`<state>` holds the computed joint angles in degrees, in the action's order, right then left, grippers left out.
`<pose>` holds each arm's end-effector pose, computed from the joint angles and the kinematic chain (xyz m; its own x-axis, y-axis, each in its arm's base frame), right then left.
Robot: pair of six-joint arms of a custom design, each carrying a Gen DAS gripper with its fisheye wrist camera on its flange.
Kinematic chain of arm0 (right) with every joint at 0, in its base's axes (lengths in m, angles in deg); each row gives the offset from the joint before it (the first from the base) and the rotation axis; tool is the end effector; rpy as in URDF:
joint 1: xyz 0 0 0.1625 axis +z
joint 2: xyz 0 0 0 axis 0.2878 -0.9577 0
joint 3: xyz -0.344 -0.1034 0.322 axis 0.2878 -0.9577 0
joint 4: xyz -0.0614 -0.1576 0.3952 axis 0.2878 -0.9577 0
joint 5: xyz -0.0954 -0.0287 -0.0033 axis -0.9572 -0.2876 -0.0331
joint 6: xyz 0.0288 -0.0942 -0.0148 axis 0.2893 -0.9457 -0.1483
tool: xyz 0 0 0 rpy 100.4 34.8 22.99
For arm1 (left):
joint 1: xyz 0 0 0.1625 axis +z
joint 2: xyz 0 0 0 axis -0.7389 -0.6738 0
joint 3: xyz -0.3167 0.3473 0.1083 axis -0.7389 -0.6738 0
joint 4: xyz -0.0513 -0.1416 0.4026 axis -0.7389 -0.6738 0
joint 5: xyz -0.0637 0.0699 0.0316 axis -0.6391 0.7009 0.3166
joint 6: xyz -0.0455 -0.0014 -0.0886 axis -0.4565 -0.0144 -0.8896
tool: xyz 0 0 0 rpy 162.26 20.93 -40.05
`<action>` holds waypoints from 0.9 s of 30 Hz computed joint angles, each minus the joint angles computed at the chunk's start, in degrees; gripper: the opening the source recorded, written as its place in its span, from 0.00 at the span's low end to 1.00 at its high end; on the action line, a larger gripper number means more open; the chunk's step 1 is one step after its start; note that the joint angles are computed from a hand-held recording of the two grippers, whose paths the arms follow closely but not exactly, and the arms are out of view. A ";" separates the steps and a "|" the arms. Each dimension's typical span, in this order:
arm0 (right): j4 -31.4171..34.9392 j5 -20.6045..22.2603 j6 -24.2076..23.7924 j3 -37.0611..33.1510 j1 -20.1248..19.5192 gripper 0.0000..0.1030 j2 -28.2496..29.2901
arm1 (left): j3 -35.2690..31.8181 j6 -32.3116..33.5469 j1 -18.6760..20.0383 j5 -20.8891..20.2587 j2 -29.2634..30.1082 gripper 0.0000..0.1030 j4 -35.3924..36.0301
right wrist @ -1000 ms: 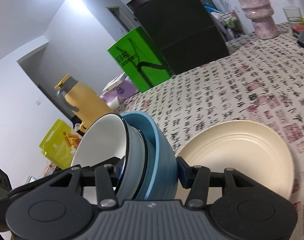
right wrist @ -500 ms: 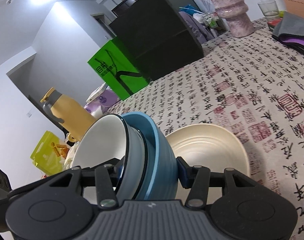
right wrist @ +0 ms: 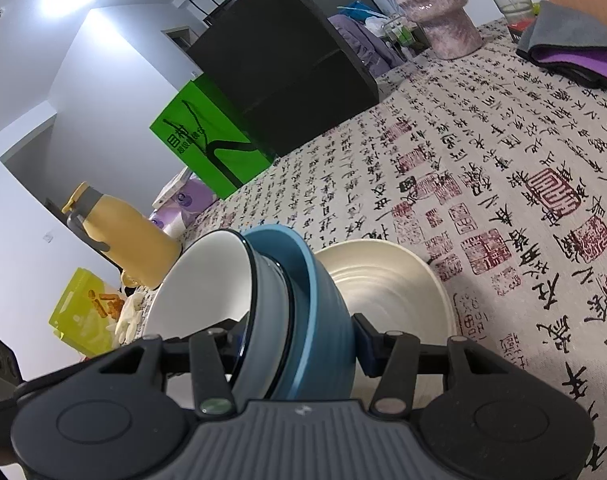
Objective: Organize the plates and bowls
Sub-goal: 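Carry the bowl stack with both tools over the cream plate stack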
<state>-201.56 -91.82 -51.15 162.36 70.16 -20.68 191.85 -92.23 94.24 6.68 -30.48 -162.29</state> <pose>0.0869 -0.5271 0.2485 -0.9727 0.2211 0.0702 0.0575 0.5232 -0.8503 -0.3297 -0.6085 0.0845 -0.8502 0.3790 -0.3655 0.5110 0.7609 -0.3998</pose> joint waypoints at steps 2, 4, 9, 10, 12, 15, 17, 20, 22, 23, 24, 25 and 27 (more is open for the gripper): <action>0.41 -0.06 0.03 -0.19 -0.18 0.48 0.04 | -0.30 -0.16 0.18 -0.13 0.20 0.43 0.48; 0.80 -0.14 -0.03 -0.38 -0.36 0.48 0.08 | -0.68 -0.50 0.32 -0.21 0.38 0.43 1.23; 1.96 -0.32 0.09 -0.90 -0.69 0.48 0.18 | -1.39 -0.93 0.75 -0.49 0.82 0.43 2.46; 2.10 -0.32 0.13 -0.95 -0.78 0.48 0.19 | -1.48 -0.98 0.79 -0.52 0.90 0.43 2.62; 2.12 -0.47 0.07 -0.99 -0.89 0.48 0.28 | -1.66 -1.05 0.85 -0.57 1.08 0.43 3.00; 2.25 -0.71 -0.01 -1.04 -1.09 0.48 0.32 | -1.97 -1.22 0.93 -0.42 1.35 0.42 3.84; 2.29 -1.31 -0.26 -1.21 -1.01 0.48 0.51 | -2.29 -1.41 1.09 -0.54 1.58 0.42 4.49; 2.39 -0.70 -0.29 -1.09 -1.51 0.48 0.50 | -2.31 -1.10 1.11 -0.29 1.82 0.42 4.28; 2.39 -0.64 -0.38 -1.14 -1.59 0.48 0.54 | -2.34 -0.86 1.09 -0.16 1.90 0.42 4.17; 2.34 -0.56 -0.44 -1.14 -1.64 0.48 0.57 | -2.39 -0.83 1.09 -0.15 1.94 0.42 4.14; 2.31 -0.52 -0.50 -1.18 -1.70 0.48 0.63 | -2.43 -0.83 1.06 -0.10 1.99 0.42 4.14; 2.35 -0.61 -0.49 -1.21 -1.68 0.47 0.66 | -2.43 -0.70 1.04 -0.11 2.03 0.42 4.01; 2.57 -0.26 -0.44 -1.26 -1.98 0.46 0.63 | -2.36 -0.44 0.98 -0.11 2.07 0.42 3.71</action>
